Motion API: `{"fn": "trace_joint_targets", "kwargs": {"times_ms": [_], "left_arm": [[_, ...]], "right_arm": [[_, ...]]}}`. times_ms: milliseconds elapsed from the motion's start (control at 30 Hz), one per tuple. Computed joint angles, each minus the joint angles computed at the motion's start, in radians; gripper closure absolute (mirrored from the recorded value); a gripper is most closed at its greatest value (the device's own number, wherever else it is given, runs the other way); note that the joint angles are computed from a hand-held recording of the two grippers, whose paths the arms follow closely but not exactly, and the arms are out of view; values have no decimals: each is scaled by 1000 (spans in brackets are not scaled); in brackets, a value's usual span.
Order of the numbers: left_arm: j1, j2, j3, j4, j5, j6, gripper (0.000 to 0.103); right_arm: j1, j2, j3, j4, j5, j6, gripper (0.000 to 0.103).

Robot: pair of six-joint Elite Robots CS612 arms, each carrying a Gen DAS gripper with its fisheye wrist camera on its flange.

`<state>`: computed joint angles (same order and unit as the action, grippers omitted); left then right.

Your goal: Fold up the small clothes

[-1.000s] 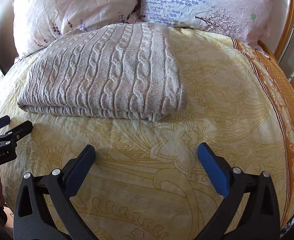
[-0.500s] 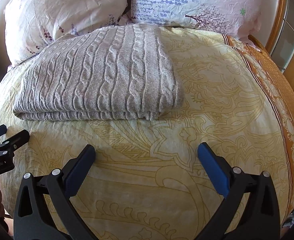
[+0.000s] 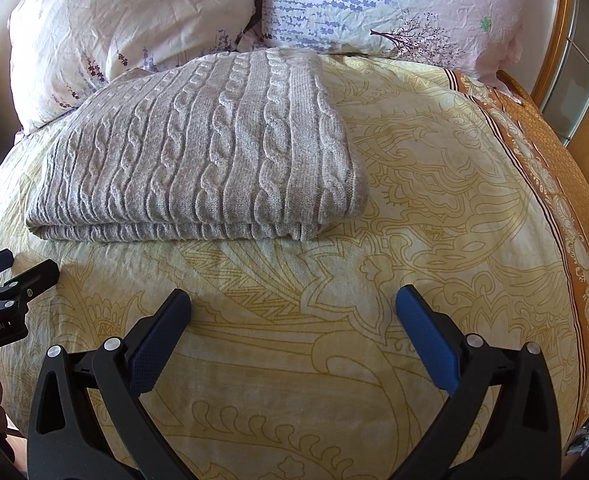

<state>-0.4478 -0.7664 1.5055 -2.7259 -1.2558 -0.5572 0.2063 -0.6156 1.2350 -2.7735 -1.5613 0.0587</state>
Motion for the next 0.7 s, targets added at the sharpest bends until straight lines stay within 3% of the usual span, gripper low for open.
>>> {"fn": "trace_joint_targets", "kwargs": {"times_ms": [700], "left_arm": [[3, 2, -10, 24, -13, 1, 2]], "right_arm": [[0, 0, 1, -1, -1, 2, 1]]}}
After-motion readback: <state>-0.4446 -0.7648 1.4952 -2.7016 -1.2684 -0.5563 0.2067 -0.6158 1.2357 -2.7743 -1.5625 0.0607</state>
